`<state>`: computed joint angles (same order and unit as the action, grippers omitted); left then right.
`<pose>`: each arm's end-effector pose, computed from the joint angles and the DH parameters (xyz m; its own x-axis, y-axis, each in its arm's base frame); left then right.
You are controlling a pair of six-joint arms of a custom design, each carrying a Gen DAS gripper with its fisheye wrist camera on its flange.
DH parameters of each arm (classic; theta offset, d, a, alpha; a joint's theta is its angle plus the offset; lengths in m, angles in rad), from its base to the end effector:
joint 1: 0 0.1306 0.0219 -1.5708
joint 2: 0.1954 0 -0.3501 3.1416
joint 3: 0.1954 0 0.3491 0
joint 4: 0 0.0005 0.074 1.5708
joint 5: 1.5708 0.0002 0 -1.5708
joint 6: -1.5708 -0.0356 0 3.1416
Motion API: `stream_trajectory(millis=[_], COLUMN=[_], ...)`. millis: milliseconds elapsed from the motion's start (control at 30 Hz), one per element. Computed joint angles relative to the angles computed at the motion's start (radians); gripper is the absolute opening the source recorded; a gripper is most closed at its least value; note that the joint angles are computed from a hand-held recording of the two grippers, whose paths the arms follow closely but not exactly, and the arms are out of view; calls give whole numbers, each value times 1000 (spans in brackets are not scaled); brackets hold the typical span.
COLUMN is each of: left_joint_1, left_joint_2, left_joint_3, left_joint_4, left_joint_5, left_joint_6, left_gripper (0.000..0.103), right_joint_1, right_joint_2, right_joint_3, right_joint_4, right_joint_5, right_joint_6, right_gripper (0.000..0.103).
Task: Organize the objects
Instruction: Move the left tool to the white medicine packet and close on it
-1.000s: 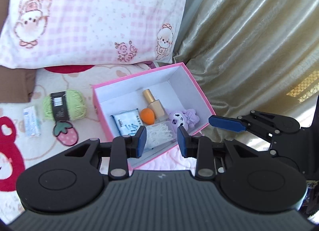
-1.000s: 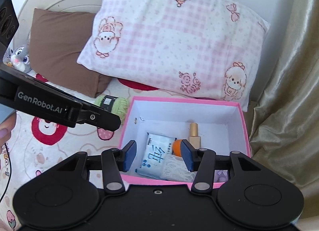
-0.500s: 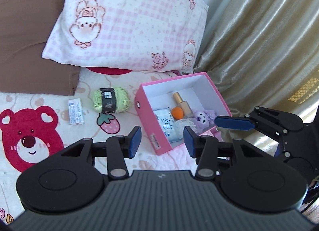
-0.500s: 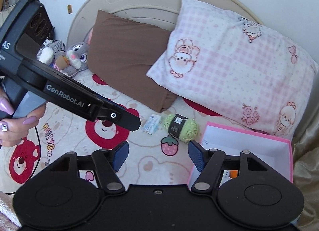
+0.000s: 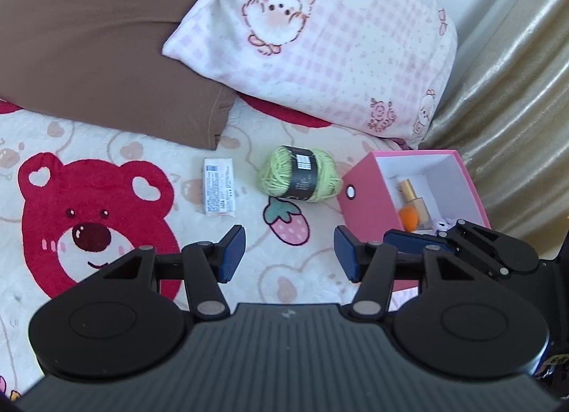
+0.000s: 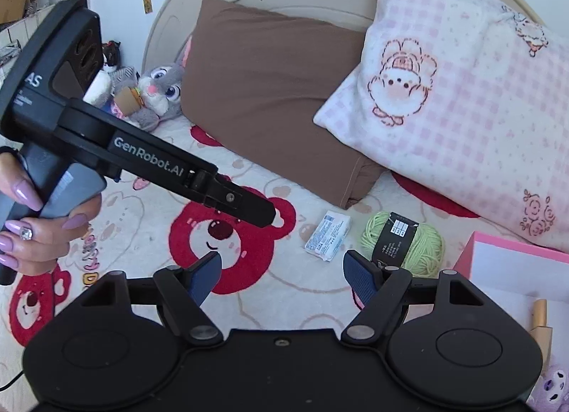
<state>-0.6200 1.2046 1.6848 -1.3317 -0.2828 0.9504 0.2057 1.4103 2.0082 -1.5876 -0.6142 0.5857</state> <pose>0.2848 -0.1917 0.5554 -0.6882 -0.4687 -0.5538 -0.2608 0.8721 -0.4140 0.3670 0.0970 0.5907 -0.4184 -0.5488 -0.7237 -0.8495 0.5185 0.0980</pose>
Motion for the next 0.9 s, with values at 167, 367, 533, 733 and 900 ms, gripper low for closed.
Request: stream_trajectory(millis=[167,367,533,733,900], left_joint_1=[110,190,212,266,294], left_joint_2=[-79,-112,-53,-57,-40], left_joint_3=[-227,-422,-468,-554,-593], left_joint_4=[189,385,444,605,711], left_joint_5=[107,178,102,167,209], left_joint_6=[-94,-90,-116,-79,13], left_gripper=[54,53,54,50,30], right_joint_1=[86,141,171,193,217], right_joint_2=[-45,-36,-34,-14,27], right_joint_3=[-194,-349,-456,-526,-523], right_joint_4=[204,380,555,735,782], right_joint_5=[90,152,160,178,241], right_joint_6=[-58,-120,-175,-274,-300], right_gripper=[80,79,79,79,77])
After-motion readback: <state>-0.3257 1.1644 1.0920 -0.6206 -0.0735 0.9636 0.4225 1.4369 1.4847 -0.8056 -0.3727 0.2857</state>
